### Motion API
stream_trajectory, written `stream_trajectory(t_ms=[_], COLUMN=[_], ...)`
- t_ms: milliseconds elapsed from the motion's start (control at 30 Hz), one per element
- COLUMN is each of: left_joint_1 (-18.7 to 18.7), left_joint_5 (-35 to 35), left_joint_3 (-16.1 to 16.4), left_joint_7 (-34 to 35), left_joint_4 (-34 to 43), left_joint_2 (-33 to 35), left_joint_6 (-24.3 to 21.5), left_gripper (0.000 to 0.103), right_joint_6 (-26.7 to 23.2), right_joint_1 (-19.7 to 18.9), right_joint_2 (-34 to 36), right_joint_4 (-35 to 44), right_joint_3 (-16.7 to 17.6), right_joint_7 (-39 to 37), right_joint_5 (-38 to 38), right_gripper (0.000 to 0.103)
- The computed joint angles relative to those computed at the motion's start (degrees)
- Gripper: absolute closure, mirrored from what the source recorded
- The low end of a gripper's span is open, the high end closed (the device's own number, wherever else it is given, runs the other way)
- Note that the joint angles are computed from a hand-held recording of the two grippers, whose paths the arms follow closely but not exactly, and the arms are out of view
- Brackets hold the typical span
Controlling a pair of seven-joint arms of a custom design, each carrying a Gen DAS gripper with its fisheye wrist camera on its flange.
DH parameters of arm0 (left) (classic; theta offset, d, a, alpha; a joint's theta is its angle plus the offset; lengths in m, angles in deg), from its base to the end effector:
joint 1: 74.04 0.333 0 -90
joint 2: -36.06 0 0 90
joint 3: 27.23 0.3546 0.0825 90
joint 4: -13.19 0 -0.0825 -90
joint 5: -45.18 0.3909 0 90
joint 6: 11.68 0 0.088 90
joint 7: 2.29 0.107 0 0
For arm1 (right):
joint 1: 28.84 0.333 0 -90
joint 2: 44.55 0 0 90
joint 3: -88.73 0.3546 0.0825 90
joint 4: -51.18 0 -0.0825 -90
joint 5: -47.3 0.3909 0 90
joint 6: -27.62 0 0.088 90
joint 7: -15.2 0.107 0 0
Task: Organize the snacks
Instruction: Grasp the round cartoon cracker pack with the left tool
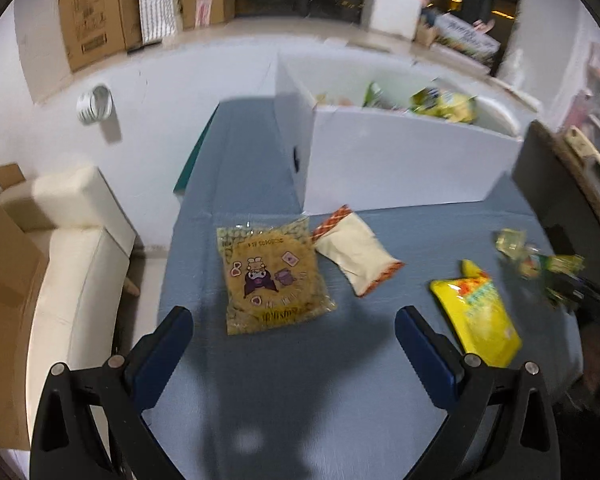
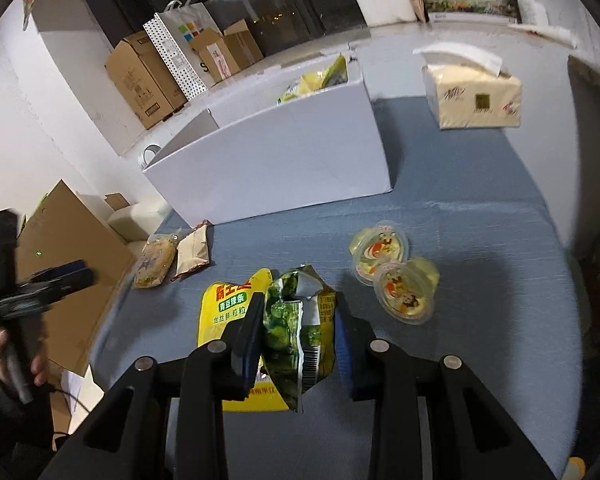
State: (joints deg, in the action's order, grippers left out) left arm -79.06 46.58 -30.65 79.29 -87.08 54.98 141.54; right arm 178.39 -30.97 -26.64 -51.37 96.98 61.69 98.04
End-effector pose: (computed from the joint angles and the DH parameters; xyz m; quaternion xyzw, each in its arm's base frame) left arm 0.7002 -0.0994 0.4840 -0.6728 0.6793 -0.2355 0.1743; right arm 0.6904 0.0443 0.4634 -0.7025 0.5927 -0.0667 0.3883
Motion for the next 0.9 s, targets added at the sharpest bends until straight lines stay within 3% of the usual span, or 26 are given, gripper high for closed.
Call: stream_trajectory(t_ms=[233, 433, 733, 833, 900], left_joint_1=[-2.4, -4.7, -3.1, -2.9, -2.9], left_joint_5=[3.1, 7.7, 8.0, 8.2, 8.1], left_joint_3=[2.5, 5.3, 3.8, 4.0, 3.9], left_joint_7=[-5.2, -10.8, -9.7, -9.0, -9.0], left_joint_4=[11.4, 15.4, 14.0, 12.1, 10.7], left_joint_2=[9.2, 13.3, 13.5, 12.2, 11.2], left_joint_6=[-6.0, -9.2, -6.6, -4.4, -3.7], left_gripper=[0.000, 0.000, 0.001, 0.026, 0.026], right_joint_6=[-0.2, 0.0, -0.4, -0.3, -0.6], right_joint_1=[0.3, 1.3, 1.8, 1.9, 1.9], right_joint_2=[-3.0, -4.1, -4.1, -4.1, -4.1], right_joint_4=[-2.8, -4.2, -4.4, -4.4, -4.4], right_joint_3=[-0.4, -1.2, -2.2, -2.1, -2.2], right_joint_7=[-2.9, -4.4, -3.5, -3.4, -3.3], right_joint_5=[1.8, 3.4, 3.3, 3.1, 2.7], right_gripper=[0.068, 0.068, 0.068, 0.068, 0.068])
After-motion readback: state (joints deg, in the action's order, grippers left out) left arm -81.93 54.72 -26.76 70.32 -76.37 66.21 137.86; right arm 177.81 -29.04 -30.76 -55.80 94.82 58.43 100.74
